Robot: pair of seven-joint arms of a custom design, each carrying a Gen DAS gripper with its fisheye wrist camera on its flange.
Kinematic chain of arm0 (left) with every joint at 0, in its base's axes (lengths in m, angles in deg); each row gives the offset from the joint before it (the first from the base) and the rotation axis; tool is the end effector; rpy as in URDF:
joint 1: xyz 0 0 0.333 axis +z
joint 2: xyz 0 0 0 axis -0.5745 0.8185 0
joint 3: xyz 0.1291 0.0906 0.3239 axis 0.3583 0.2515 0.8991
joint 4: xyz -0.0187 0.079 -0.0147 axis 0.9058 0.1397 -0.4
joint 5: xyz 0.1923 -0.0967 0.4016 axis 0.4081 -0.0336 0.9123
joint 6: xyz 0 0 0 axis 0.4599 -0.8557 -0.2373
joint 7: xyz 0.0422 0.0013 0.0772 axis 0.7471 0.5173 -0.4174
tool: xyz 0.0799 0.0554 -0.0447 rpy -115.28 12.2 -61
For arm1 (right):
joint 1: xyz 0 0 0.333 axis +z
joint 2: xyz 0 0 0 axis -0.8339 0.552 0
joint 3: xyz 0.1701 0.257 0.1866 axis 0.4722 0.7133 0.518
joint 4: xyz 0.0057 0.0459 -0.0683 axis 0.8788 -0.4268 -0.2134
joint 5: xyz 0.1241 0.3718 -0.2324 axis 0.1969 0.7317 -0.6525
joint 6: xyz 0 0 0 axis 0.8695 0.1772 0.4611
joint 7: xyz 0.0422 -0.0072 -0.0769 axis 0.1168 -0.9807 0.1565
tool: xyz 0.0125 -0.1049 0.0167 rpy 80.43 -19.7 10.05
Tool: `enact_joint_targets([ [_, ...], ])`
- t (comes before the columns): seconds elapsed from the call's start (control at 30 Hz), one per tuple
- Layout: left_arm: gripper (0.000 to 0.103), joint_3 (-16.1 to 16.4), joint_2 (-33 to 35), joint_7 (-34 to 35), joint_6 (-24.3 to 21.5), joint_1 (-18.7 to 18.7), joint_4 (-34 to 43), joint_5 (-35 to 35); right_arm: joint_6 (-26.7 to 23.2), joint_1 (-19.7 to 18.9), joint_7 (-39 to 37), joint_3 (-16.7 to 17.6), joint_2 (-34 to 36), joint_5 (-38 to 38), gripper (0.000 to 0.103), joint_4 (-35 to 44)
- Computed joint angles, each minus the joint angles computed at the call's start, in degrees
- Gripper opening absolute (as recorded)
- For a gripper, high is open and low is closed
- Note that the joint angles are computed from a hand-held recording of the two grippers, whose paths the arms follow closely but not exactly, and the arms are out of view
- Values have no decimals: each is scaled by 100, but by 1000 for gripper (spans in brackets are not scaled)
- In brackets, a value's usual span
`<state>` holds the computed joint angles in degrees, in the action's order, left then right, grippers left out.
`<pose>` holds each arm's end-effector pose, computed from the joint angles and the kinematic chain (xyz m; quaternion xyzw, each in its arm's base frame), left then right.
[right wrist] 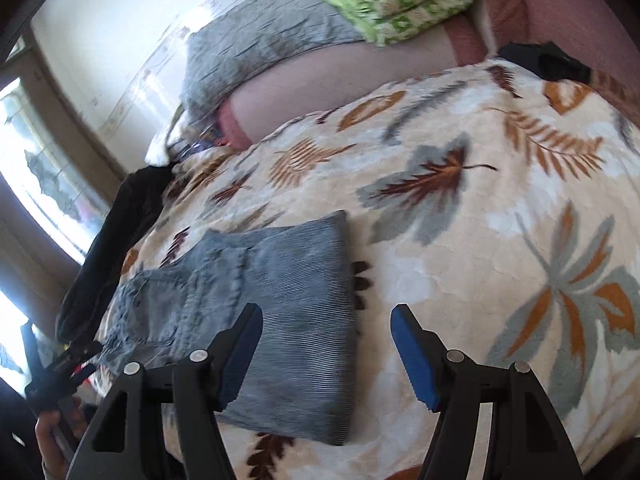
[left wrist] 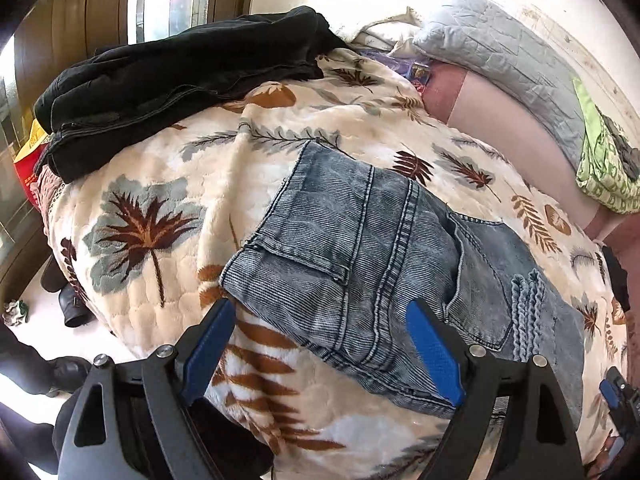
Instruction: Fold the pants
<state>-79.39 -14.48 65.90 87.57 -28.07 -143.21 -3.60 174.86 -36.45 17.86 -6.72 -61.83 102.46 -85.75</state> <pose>0.6142 0.0028 0.3201 -0.6531 0.6722 -0.3152 0.1491 0.4122 0.1056 0.3131 -0.4108 0.8060 -0.2177 0.3664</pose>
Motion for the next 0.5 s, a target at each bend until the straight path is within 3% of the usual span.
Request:
enact_joint_targets([
  [0.07,87,-37,57,237,-42,47,65,-155,-54,62,-541,105,50,516,70,182],
  [0.23,87,-109,142,859,8,78,174,-649,-401,116,-959,88,76,875,70,443],
  [0.3,87,-59,190,900,12,24,213,-663,-453,146,-1528,125,121,1300,70,667],
  [0.4,87,-28,218,972,-30,10,232,-754,-642,161,-1862,75,194,1365,70,913],
  [0.5,87,-32,269,1254,-101,63,301,-1088,-1149,179,-2544,-31,491,1813,83,1326],
])
